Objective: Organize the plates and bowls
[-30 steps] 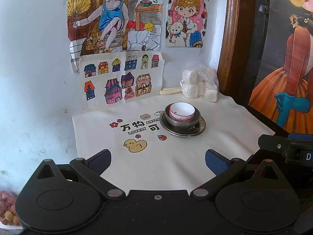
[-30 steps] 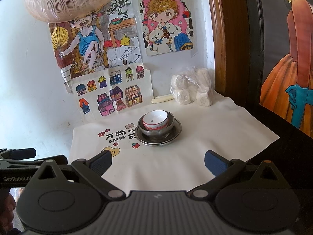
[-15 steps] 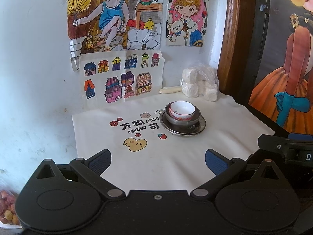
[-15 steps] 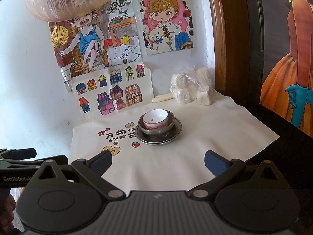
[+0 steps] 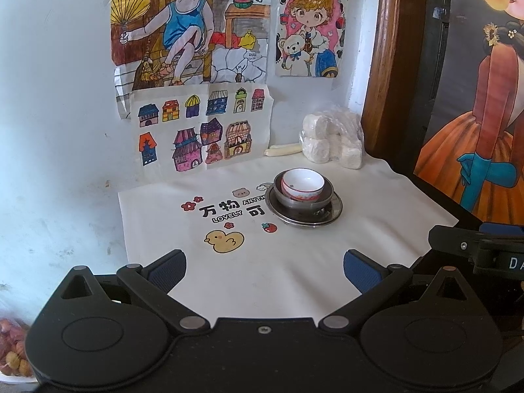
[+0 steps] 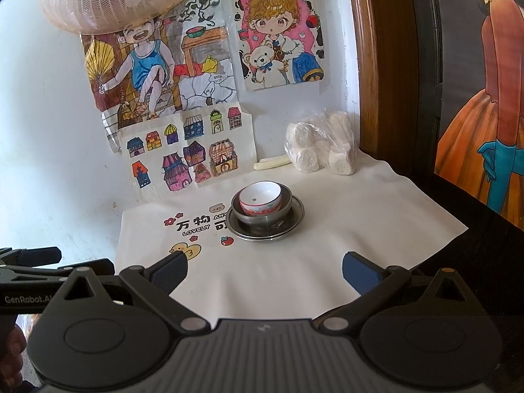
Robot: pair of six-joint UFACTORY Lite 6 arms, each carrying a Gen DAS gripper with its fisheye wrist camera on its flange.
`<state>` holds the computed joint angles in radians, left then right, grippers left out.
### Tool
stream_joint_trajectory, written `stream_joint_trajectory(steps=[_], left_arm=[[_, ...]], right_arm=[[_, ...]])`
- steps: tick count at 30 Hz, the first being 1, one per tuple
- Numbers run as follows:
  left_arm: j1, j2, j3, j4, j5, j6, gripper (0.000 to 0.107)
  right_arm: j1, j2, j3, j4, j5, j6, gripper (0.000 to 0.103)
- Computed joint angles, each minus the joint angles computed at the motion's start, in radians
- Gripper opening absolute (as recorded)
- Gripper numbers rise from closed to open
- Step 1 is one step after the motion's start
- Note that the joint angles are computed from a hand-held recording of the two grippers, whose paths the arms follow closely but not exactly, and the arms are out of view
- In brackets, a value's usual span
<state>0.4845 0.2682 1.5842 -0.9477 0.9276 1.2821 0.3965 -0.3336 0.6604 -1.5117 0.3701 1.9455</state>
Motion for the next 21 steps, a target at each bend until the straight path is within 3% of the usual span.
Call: stream_joint_trajectory(steps=[21], left_arm=[[-0.001, 0.020, 0.025, 0.013, 0.019, -0.028, 0.102]], right_arm=[[-0.009, 0.005, -0.009, -0.022, -0.014, 0.018, 0.103]])
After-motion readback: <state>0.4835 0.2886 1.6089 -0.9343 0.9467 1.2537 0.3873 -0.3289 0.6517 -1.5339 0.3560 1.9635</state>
